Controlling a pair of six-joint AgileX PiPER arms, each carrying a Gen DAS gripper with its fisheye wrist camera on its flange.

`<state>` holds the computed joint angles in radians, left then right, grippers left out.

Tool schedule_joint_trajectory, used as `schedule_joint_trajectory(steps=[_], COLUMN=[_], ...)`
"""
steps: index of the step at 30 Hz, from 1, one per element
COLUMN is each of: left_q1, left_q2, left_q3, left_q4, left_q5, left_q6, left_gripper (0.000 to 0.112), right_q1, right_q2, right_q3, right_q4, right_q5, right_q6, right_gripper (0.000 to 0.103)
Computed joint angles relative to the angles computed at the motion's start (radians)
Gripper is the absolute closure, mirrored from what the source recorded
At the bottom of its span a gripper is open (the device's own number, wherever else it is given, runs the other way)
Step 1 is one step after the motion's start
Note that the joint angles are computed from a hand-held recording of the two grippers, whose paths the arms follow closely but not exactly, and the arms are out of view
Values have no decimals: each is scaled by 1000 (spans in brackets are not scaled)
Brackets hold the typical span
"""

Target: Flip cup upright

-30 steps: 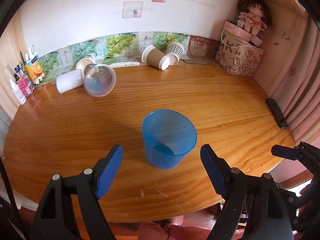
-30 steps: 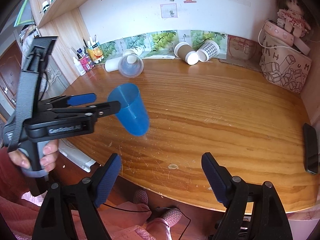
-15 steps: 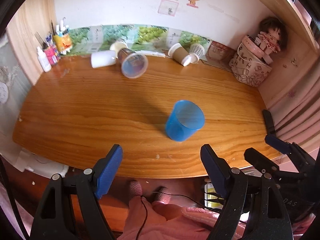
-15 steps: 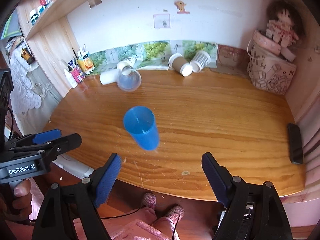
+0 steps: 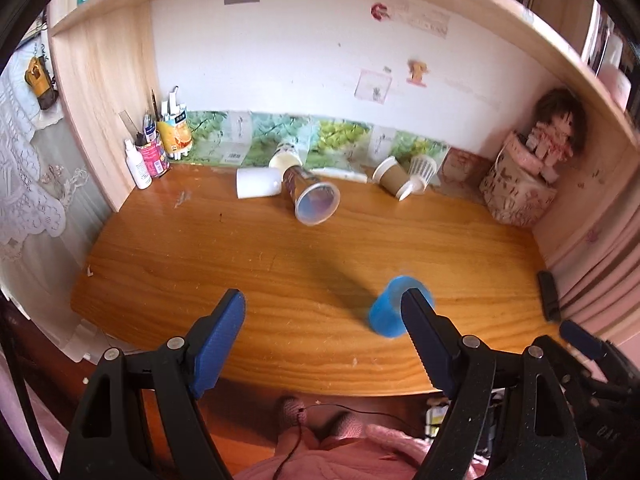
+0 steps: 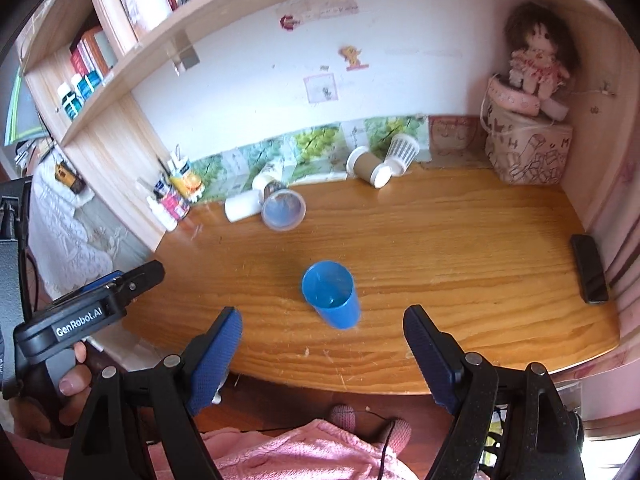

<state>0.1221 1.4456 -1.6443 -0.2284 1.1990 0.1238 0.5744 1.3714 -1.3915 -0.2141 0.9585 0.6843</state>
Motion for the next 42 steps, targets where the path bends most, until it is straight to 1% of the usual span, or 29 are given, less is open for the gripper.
schedule_joint_trajectory(steps=[1,3,4,5,6,8,12,15,19,29,37,42], left_q1=[6,-5,-14,-21,-23,-35,-61,-56,-44,-70,-78,-91], left_q2=[-4,-31,-49,-60,-66,-78,-97,-89,-70,-77,-76,-64], left_q3=[-1,25,47,60,68,84,112,111,104,121,119,110], left_q4=[-8,30,53,69,69,94,171,172,155,179,162,174], left_q5=[-2,-55,-91,-117,-134,-169,-249,-265,-269,-322,-356,-357], left_q6=[3,-4,-14,-23,-18,-29,-55,-53,-50,-69,-62,-77], left_gripper=[27,25,25,22,20,12,10,10,10,10,10,10], right_q1=[18,48,58,62,70,73,80,84,94,88,65,52], right_q2=[3,-4,-6,-5,-2,2,16,29,45,82,100,104], right_q3=[-8,-3,0,-1,-2,-4,-14,-26,-44,-84,-105,-110], right_q4=[-36,-93,-114,-124,-140,-150,-179,-198,-225,-243,-227,-220], right_q5=[10,5,-1,0,-1,-8,-16,-22,-17,-25,-39,-54], right_q6=[31,90,110,119,135,152,172,179,186,156,110,90], right_gripper=[20,20,16,12,1,0,0,0,0,0,0,0])
